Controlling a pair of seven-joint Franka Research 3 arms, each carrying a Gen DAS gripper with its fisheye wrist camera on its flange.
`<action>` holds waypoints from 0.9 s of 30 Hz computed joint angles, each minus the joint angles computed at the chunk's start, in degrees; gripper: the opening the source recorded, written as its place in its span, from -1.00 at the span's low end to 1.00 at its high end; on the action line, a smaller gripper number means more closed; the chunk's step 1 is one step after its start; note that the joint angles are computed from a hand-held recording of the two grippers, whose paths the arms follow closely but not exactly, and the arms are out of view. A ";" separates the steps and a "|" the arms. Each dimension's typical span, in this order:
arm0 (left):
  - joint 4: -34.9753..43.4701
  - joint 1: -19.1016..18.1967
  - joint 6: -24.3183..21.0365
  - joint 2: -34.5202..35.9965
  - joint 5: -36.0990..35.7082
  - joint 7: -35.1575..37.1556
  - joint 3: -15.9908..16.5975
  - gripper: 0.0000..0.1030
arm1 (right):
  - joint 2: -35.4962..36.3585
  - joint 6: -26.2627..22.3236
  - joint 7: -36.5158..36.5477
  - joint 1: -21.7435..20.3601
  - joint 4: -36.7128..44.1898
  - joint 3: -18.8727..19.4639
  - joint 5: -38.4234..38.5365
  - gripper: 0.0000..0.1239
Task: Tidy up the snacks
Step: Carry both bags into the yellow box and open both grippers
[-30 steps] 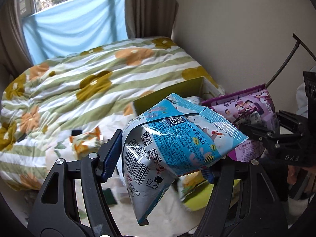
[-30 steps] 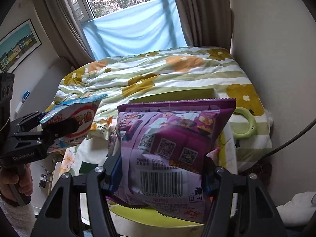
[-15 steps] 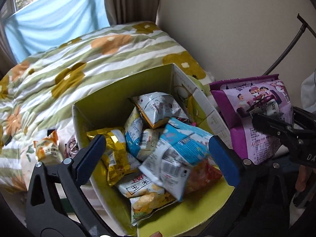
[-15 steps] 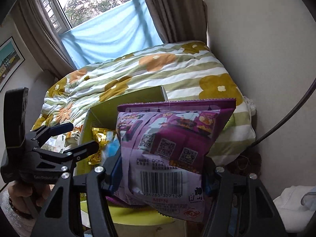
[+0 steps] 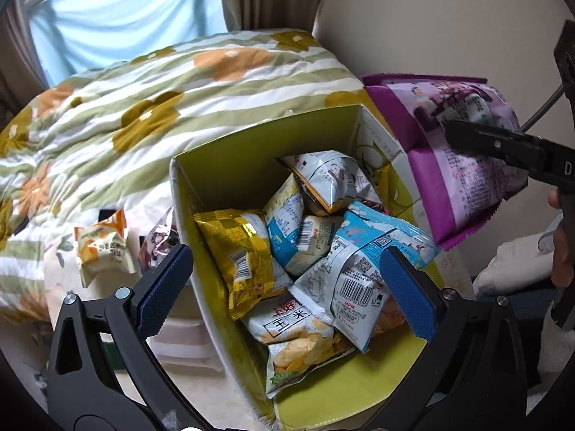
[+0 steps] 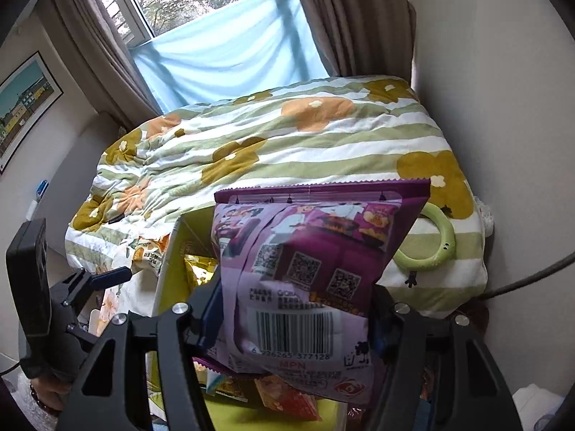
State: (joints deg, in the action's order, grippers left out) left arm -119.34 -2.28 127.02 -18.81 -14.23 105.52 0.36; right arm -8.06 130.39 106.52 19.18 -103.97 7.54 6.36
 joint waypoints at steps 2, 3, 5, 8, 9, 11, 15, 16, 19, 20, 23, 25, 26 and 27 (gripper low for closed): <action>-0.32 0.45 -0.04 -0.30 0.98 -0.76 -0.18 0.99 | 3.38 -0.65 -1.41 0.57 3.06 0.11 1.19 -0.03; -0.52 0.69 -0.07 -0.53 1.61 -1.19 -0.26 0.99 | 4.83 -0.92 -1.83 0.87 4.27 0.10 1.79 -0.03; -0.53 1.12 -0.59 -0.71 2.70 -2.04 -0.22 0.99 | 7.89 -1.58 -2.60 1.50 6.83 0.02 3.19 -0.03; -0.88 1.79 -1.14 -1.21 4.13 -3.04 -0.02 0.99 | 11.11 -0.72 -3.12 2.45 8.86 -0.05 5.21 0.23; -1.10 2.03 -1.28 -1.41 4.68 -3.25 0.08 0.99 | 11.40 0.04 -2.83 2.75 8.76 -0.09 5.35 0.39; -1.76 2.36 -1.56 -2.01 5.34 -3.28 0.42 0.99 | 10.77 2.12 -2.36 3.25 7.33 -0.13 5.83 0.65; -3.88 3.06 -0.89 -3.90 5.65 -3.21 1.46 0.99 | 7.94 4.70 -1.26 3.61 3.29 -0.11 6.13 0.65; -4.37 3.16 -0.75 -4.35 5.38 -3.19 1.83 0.99 | 7.25 5.23 -0.97 3.67 2.43 -0.04 5.69 0.65; -5.15 3.22 -0.57 -5.27 3.99 -2.57 2.99 0.99 | 5.79 6.03 0.10 3.80 1.11 0.33 3.53 0.65; -5.37 3.28 -0.56 -5.62 3.80 -2.36 3.20 0.99 | 5.44 5.92 0.25 3.86 1.01 0.45 3.12 0.65; -7.03 3.58 0.25 -7.68 4.11 -1.69 3.49 0.99 | 3.70 7.27 0.31 4.07 -0.24 0.87 2.32 0.65; -7.90 3.72 0.39 -9.11 4.40 -1.54 3.81 0.99 | 2.58 7.56 0.19 4.25 -0.88 1.23 2.00 0.65; -8.52 3.92 0.41 -10.06 4.75 -1.73 3.90 0.99 | 1.95 7.73 0.42 4.31 -1.32 1.44 1.70 0.65; -9.08 4.04 0.35 -11.01 4.96 -1.76 4.16 0.99 | 1.24 7.83 0.68 4.39 -1.83 1.65 1.49 0.65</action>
State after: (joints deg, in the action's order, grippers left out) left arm -128.42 1.76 127.37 -29.82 -9.27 103.76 4.51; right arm -6.82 138.22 107.19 23.58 -105.80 9.19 7.86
